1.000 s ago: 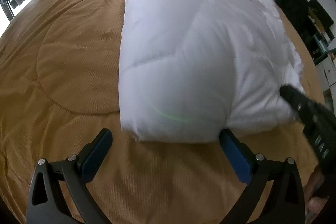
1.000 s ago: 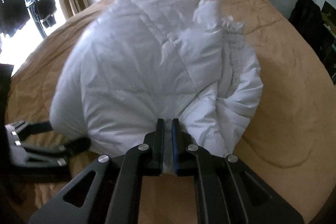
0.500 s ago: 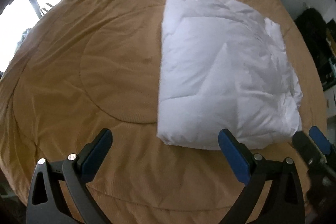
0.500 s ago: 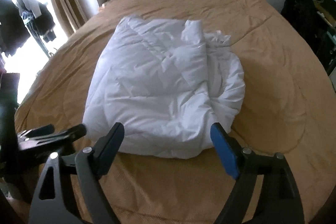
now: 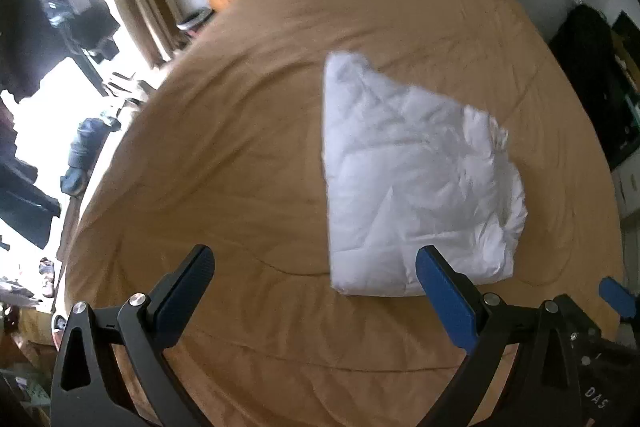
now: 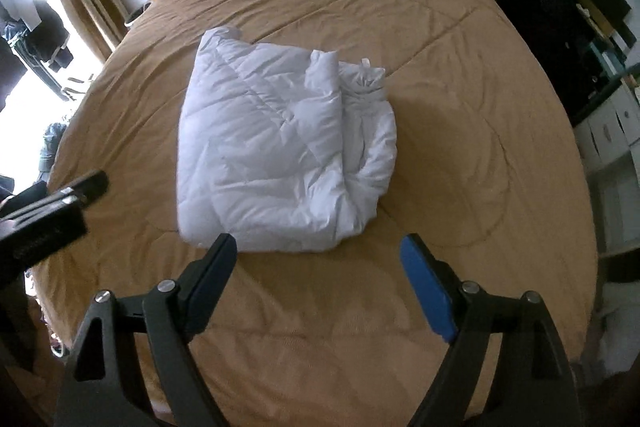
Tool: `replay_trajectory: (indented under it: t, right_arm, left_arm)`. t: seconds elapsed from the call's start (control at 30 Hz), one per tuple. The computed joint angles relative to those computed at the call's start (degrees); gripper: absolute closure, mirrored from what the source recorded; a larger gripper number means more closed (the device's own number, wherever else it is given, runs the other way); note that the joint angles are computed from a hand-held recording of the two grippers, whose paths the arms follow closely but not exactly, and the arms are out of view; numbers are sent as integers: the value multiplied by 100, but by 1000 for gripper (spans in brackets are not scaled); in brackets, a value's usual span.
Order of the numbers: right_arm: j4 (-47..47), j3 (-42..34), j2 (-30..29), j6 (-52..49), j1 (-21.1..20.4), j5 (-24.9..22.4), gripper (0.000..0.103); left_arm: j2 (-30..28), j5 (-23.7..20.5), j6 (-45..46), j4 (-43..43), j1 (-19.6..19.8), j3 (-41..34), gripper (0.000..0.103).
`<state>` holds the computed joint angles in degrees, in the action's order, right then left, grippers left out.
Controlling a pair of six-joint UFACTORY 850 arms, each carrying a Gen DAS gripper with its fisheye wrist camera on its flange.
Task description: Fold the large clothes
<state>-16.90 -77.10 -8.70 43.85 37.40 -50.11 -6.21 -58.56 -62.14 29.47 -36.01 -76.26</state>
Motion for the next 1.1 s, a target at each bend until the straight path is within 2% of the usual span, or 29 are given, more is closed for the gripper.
replay_trajectory:
  t: [0.07, 0.17, 0.23, 0.33, 0.37, 0.5, 0.63, 0.9, 1.1]
  right_arm:
    - [38, -112, 78, -12, 64, -196, 17]
    - [249, -37, 298, 54, 118, -226, 14]
    - [613, 47, 433, -206, 105, -94, 14]
    - [252, 263, 604, 116, 244, 199, 13]
    - [82, 218, 546, 187, 330, 29, 13]
    - [-54, 70, 438, 273, 389, -79, 13]
    - [-633, -78, 332, 550, 444, -211, 13]
    - [-224, -129, 173, 201, 197, -220, 11]
    - [-137, -148, 122, 203, 101, -267, 11]
  left_arm:
    - [174, -170, 3, -161, -41, -30, 2]
    - [401, -141, 339, -676, -15, -27, 2]
    - [476, -321, 157, -359, -212, -57, 2]
    - [563, -146, 17, -168, -354, -14, 1]
    - [570, 36, 130, -365, -306, 11, 1]
    - [439, 224, 406, -893, -98, 51, 1]
    - [258, -26, 177, -662, -109, 23, 1]
    - [24, -115, 457, -705, -207, -45, 1]
    - [9, -163, 327, -656, -194, -47, 1]
